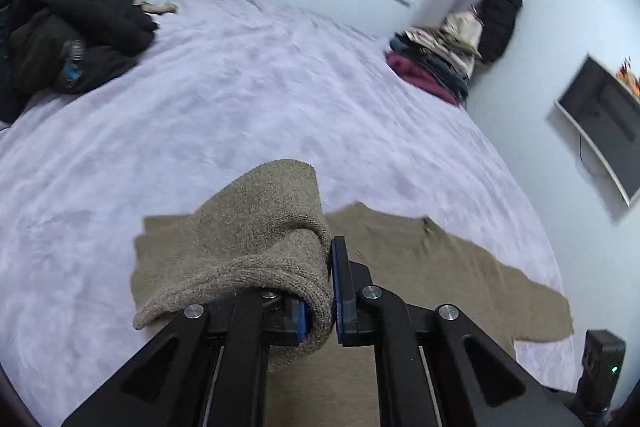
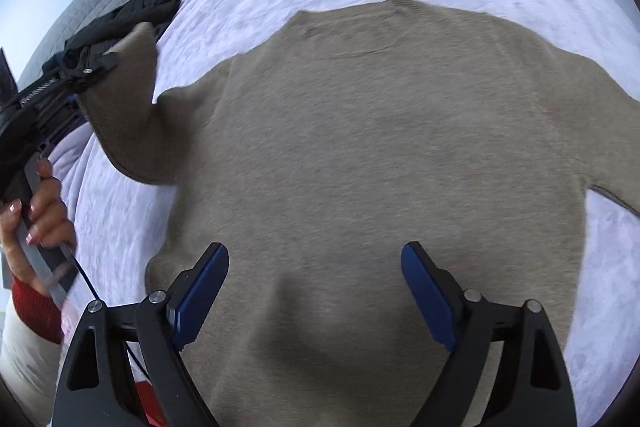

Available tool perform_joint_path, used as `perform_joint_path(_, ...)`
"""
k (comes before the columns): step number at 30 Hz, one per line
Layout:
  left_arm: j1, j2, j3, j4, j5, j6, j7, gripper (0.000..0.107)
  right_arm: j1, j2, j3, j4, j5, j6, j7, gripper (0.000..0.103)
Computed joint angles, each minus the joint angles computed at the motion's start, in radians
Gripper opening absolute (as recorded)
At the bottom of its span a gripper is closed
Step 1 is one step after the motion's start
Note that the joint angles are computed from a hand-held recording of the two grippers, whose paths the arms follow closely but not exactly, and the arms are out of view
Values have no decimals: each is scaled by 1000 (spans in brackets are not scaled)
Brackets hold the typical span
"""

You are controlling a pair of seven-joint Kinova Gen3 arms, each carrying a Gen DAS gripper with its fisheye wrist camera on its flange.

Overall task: Fold small clothes
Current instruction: 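Grasp a sweater sleeve cuff with the left gripper and fold it across the body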

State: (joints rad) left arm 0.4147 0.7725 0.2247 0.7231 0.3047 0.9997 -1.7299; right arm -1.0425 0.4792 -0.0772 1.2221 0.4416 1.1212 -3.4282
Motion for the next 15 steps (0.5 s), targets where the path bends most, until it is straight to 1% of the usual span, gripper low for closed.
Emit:
perform_joint_path(2, 93, 40, -27, -45, -80, 44, 38, 11, -8, -43, 8, 76, 8, -13, -60, 90)
perform_joint_path(5, 232, 94, -127, -107, -202, 133, 91, 11, -1, -87, -5, 160, 16, -31, -133, 90)
perform_joint_path(6, 264, 100, -148, -110, -242, 150, 118, 11, 4, -101, -14, 188, 16, -37, -151, 90)
perform_joint_path(7, 278, 96, -152, -94, -269, 152, 141, 11, 10, -107, -23, 203, 16, -40, -161, 90)
perform_joint_path(8, 273, 80, -143, -59, -279, 141, 148, 11, 19, -118, -32, 224, 15, -47, -165, 90)
perform_joint_path(9, 255, 57, -118, -13, -290, 119, 148, 13, 26, -121, -40, 232, 15, -47, -164, 90)
perform_joint_path(10, 242, 30, -110, 33, -293, 91, 146, 40, 36, -120, -48, 231, 16, -39, -146, 90)
perform_joint_path(11, 233, -5, -116, 80, -296, 70, 155, 65, 31, -118, -37, 222, 11, -28, -119, 90)
perform_joint_path(12, 226, -34, -129, 125, -283, 33, 153, 103, 40, -111, -41, 203, 16, -7, -78, 90)
perform_joint_path(13, 223, -68, -153, 170, -273, -8, 155, 103, 45, -105, -43, 187, 24, 8, -44, 90)
perform_joint_path(14, 215, -95, -162, 206, -280, -40, 151, 103, 65, -97, -64, 165, 43, 23, -8, 90)
perform_joint_path(15, 222, -117, -185, 236, -302, -63, 162, 103, 100, -84, -102, 133, 76, 41, 33, 90)
